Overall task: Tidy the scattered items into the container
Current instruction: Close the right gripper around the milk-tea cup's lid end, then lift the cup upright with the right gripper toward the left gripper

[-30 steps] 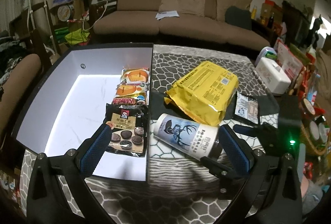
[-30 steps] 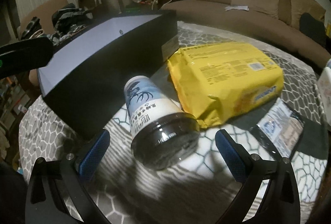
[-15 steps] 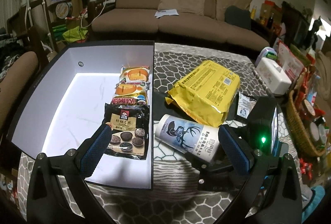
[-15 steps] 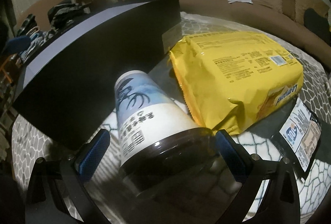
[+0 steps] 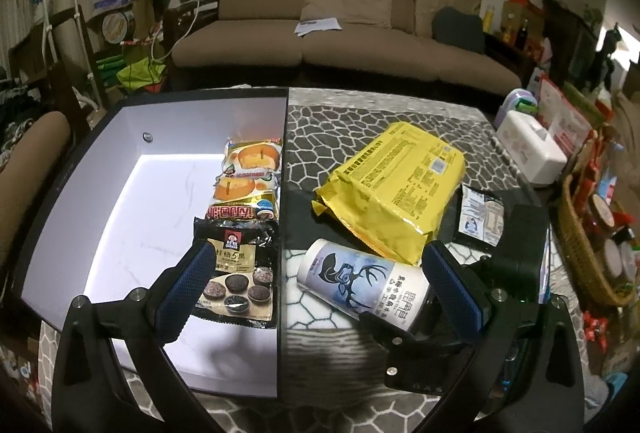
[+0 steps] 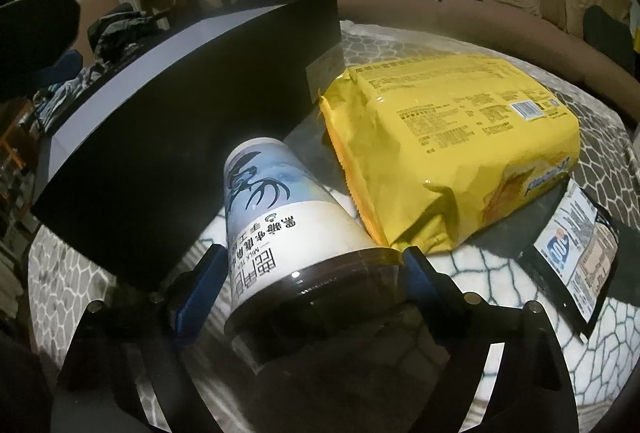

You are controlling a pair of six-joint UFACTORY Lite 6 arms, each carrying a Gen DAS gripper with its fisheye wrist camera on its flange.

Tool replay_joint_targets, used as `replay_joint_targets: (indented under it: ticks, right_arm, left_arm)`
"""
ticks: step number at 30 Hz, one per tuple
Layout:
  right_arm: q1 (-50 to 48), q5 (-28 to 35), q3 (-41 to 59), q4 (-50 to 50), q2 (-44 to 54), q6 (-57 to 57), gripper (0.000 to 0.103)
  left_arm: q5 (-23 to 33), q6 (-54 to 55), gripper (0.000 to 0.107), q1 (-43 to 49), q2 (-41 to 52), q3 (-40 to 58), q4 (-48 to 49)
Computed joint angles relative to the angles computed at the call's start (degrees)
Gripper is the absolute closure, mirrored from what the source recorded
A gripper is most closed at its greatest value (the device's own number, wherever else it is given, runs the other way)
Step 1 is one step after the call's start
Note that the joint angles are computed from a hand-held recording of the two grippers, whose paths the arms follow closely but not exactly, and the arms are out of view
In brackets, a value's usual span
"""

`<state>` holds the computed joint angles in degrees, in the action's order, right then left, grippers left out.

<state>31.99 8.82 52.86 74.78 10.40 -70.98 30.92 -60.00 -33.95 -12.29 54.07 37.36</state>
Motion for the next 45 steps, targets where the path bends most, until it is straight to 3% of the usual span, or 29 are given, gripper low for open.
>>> replay_joint_targets:
  ticks: [6,10,14,18,25,32,38,45]
  right_arm:
    - [0.4,-0.8,-6.7,-12.8,-8.1,13.6,0.016]
    - [0.6,0.1,-12.9,-34.4,-17.2,35.2,0.016]
    - [-0.7,4.9,-20.0,-51.8,-29.7,51.6,0.017]
    - [-3.7,11.2,-25.9,-57.2,-41.3,55.2,0.017]
    - [-25.3,28.6,-31.3,-42.5,-56.0,33.8,0.017]
    - [-44.1,43.1,-26.9,-36.8,-55.1,21.1,0.018]
    - [-48.0,46.7,-24.0,-37.0,-52.8,19.3,0.018]
    - [-40.9,42.0,-21.6,-38.7,-49.1,23.8,0.018]
  left_arm:
    - [3.3,-3.6,0.004,-4.5,-3.2,-1.4,0.9]
    - [7.1,-6.8,0.004,-9.8,-5.5,-1.9,2.1]
    - [11.4,-12.2,0.004,-17.7,-6.0,-1.5,4.4]
    - [12.5,-17.6,0.004,-24.9,-4.8,-2.4,6.6]
    - [8.1,-28.6,0.004,-39.1,-3.9,-10.9,14.5]
    - [1.0,-31.3,0.004,-44.0,8.1,-7.3,19.1]
    - [-7.6,-36.8,0.004,-39.3,14.8,-3.9,25.0]
    - [-17.4,-43.2,0.004,-32.3,18.3,-3.8,35.0]
